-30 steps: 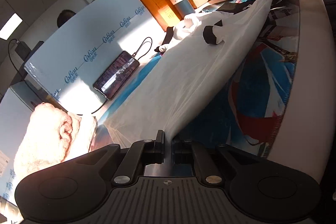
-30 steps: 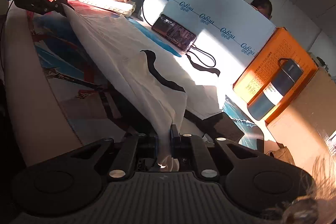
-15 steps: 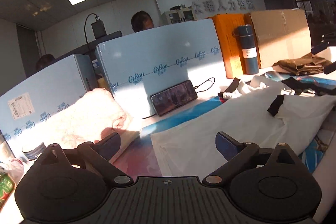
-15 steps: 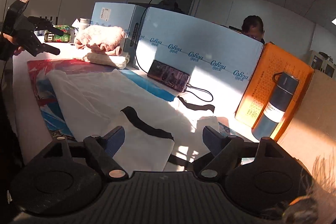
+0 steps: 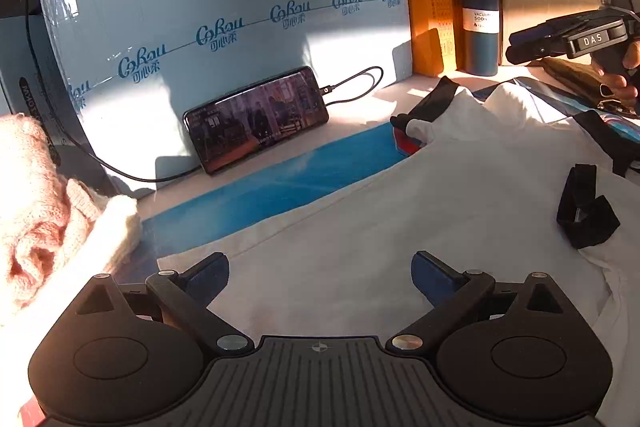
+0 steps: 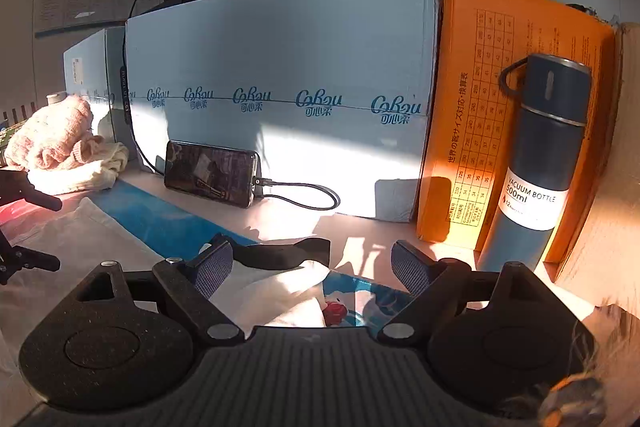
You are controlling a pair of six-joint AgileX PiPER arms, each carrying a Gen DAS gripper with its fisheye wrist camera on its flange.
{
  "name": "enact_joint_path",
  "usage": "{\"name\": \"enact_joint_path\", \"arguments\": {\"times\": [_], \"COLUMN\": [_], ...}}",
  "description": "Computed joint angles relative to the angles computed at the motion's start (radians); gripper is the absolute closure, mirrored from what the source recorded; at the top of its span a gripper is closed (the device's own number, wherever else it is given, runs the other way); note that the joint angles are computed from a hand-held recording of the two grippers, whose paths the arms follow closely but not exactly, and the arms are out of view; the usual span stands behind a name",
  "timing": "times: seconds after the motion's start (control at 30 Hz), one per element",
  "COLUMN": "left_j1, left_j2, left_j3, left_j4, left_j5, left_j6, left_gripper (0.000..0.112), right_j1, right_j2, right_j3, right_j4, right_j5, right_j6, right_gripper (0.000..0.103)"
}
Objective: Fold clothes
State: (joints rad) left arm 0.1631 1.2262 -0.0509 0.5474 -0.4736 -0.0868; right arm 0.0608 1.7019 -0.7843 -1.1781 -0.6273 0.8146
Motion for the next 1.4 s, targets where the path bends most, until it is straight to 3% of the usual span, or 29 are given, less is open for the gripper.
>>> {"name": "enact_joint_path", "arguments": {"times": [0.27,0.33,0.4,0.43,0.5,0.53,0.63,0.73,0.87,0.93,1.0,1.03,1.07,1.13,1.4], "left_j1": [0.138,0.147,0.168,0.180,0.212,0.246,0.370,0.299,0.211,0.177,0.175,0.194,0.208,0.220,0.385], "left_j2": [0.112,0.124,0.126,0.124,0.109,0.113,0.177,0.257,0.350,0.401,0.473,0.505,0.523,0.486,0.221], "left_j3": [-0.012,-0.017,-0.024,-0.030,-0.045,-0.053,-0.098,-0.197,-0.351,-0.448,-0.542,-0.578,-0.597,-0.560,-0.253], "left_j4": [0.131,0.144,0.190,0.216,0.276,0.323,0.474,0.479,0.712,0.886,1.044,1.106,1.135,1.122,1.038], "left_j5": [-0.103,-0.114,-0.117,-0.118,-0.129,-0.162,-0.358,-0.342,-0.254,-0.203,-0.216,-0.261,-0.293,-0.302,-0.399], "left_j6": [-0.023,-0.028,-0.059,-0.078,-0.117,-0.134,-0.128,-0.096,-0.200,-0.369,-0.569,-0.639,-0.669,-0.614,-0.259], "left_gripper": [0.010,0.010,0.010,0.010,0.010,0.010,0.010,0.010,0.011,0.011,0.021,0.034,0.064,0.100,0.105], "right_j1": [0.070,0.095,0.109,0.109,0.107,0.100,0.060,0.045,0.038,0.032,0.038,0.043,0.048,0.062,0.124], "right_j2": [0.290,0.336,0.363,0.364,0.365,0.352,0.288,0.198,0.077,0.030,-0.009,-0.029,-0.048,-0.085,-0.336], "right_j3": [-0.359,-0.429,-0.466,-0.466,-0.464,-0.444,-0.347,-0.207,-0.029,0.033,0.085,0.110,0.134,0.181,0.459], "right_j4": [-0.333,-0.433,-0.484,-0.474,-0.455,-0.405,-0.234,-0.086,0.035,0.047,0.071,0.084,0.097,0.137,0.225], "right_j5": [0.039,0.057,0.055,0.041,0.012,-0.005,-0.105,-0.183,-0.267,-0.313,-0.330,-0.336,-0.341,-0.329,-0.310], "right_j6": [0.434,0.525,0.558,0.537,0.496,0.446,0.291,0.126,-0.057,-0.108,-0.156,-0.180,-0.204,-0.255,-0.453], "right_gripper": [0.024,0.039,0.070,0.073,0.093,0.093,0.093,0.093,0.093,0.093,0.093,0.093,0.093,0.093,0.093]}}
